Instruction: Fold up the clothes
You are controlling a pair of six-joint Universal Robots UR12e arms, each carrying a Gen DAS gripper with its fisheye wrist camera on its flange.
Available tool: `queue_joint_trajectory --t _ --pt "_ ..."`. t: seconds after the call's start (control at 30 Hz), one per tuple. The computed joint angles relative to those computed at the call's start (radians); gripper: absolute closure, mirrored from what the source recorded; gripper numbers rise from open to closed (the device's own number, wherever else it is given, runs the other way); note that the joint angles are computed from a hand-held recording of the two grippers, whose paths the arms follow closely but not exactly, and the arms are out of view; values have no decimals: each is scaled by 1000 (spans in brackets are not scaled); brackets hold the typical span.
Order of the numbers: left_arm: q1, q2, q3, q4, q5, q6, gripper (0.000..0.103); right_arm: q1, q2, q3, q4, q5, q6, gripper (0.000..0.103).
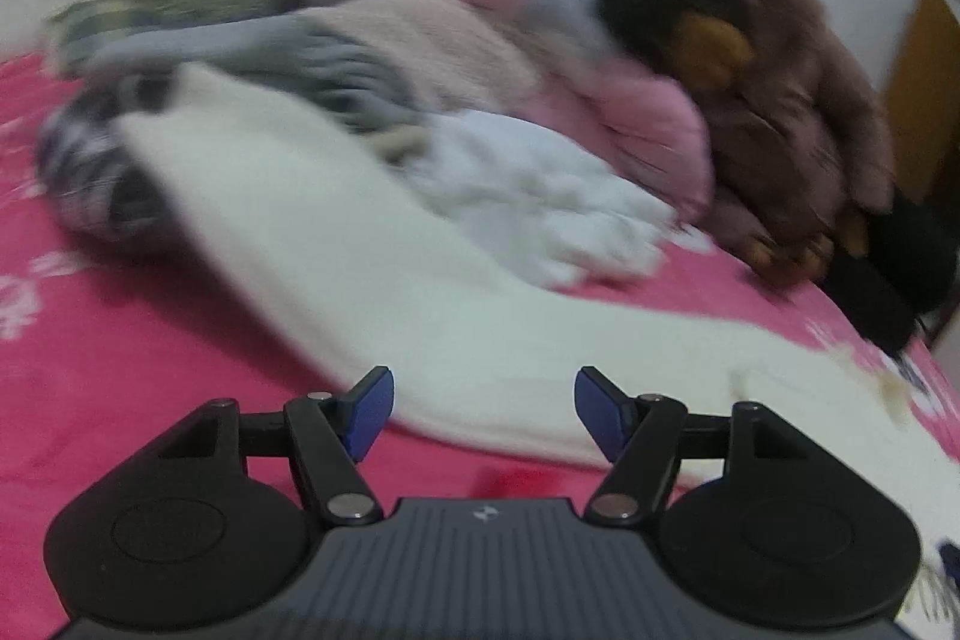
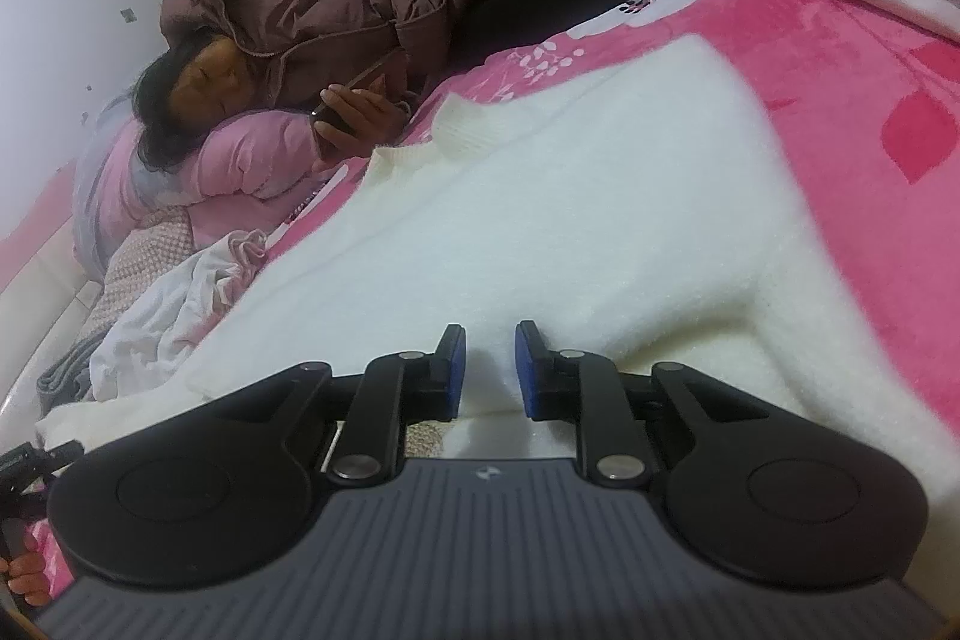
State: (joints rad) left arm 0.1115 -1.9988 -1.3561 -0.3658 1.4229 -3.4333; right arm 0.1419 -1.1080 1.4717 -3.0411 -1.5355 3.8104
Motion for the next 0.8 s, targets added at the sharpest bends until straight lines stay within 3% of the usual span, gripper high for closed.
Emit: queue_joint_trajectory --t 0.13,0.33,0.53,0.63,0.7,0.8 --pt "29 -8 0 23 28 -78 34 0 0 2 -3 1 3 86" --pt "40 -42 30 68 146 -164 34 -1 0 5 -12 7 12 86" --pt "45 -73 53 117 201 -156 37 -3 0 7 -19 12 19 86" --pt "37 -76 50 142 226 -146 49 -3 0 7 -20 14 22 86" --pt "34 -72 39 166 225 -144 64 -4 0 9 -22 16 24 86" --pt "33 -67 26 185 202 -146 71 -5 1 9 -25 18 28 86"
